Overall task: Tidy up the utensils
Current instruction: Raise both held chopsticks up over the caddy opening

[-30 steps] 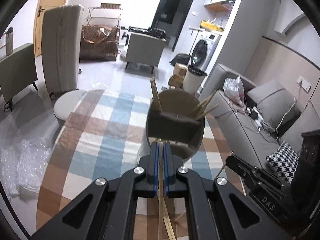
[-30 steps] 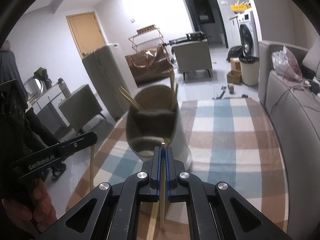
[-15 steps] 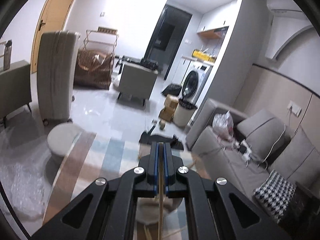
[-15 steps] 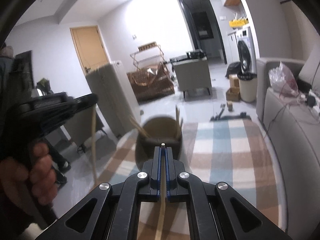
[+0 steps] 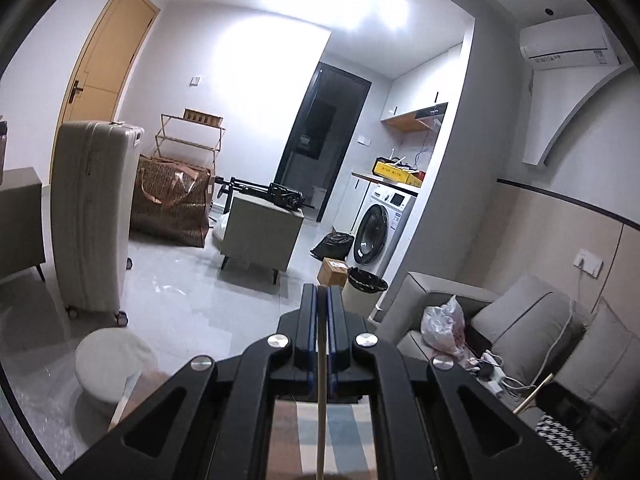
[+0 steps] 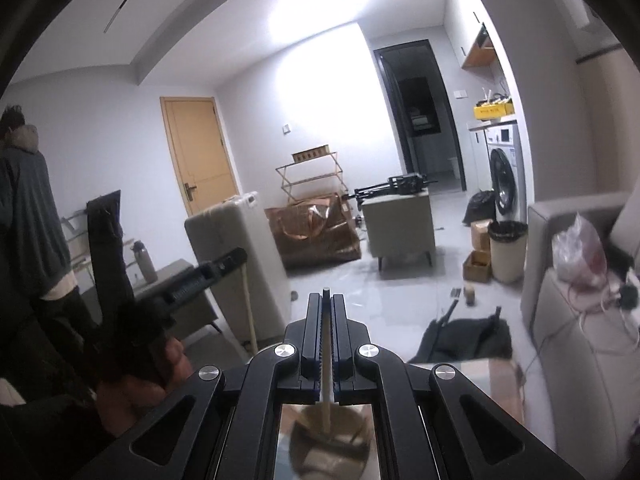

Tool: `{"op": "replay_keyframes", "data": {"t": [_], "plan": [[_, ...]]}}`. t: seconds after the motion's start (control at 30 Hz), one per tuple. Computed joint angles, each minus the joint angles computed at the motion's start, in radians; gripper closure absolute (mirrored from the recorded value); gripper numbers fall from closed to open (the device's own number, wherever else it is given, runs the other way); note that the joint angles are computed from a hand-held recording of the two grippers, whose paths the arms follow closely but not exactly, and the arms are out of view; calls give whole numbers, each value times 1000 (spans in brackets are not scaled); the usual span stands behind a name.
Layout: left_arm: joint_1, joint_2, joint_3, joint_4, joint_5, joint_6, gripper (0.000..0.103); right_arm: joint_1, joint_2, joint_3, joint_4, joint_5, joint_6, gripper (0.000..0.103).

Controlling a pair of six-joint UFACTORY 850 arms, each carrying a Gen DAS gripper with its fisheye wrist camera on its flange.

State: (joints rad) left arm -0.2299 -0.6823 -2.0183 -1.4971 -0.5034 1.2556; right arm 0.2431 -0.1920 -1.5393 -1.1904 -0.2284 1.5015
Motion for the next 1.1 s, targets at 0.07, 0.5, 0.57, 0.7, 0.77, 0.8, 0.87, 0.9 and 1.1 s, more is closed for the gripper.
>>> {"op": "replay_keyframes", "data": {"t": [0.07,0.5,0.57,0.7,0.77,0.8,0.87,0.9,1.1], "plan": [[-7,-23,-9,-37,9,64,103,-10,-39,-40,97,4,-105,100],[-15,-16,81,-224,-32,288,103,-56,-114,-47,531,30,-487,100],[-18,-18,76,-224,-23,298,103,-51,-113,-40,514,26,-476,100],[-20,-5,94,-229,-32,339,103,-44,-116,-33,486,18,-459,100],[-15,6,105,-206,-47,336,103,-44,-115,-29,497,20,-468,100],[-13,4,100,-187,-53,324,103,-45,-113,-24,487,22,-458,100],[-8,5,96,-145,-64,296,103,-45,-112,-19,486,25,-459,100],[-9,-5,78,-114,-67,269,103,-45,-112,-17,480,27,-454,100],[9,2,62,55,-153,167,103,-35,-123,-14,550,28,-522,100]]}}
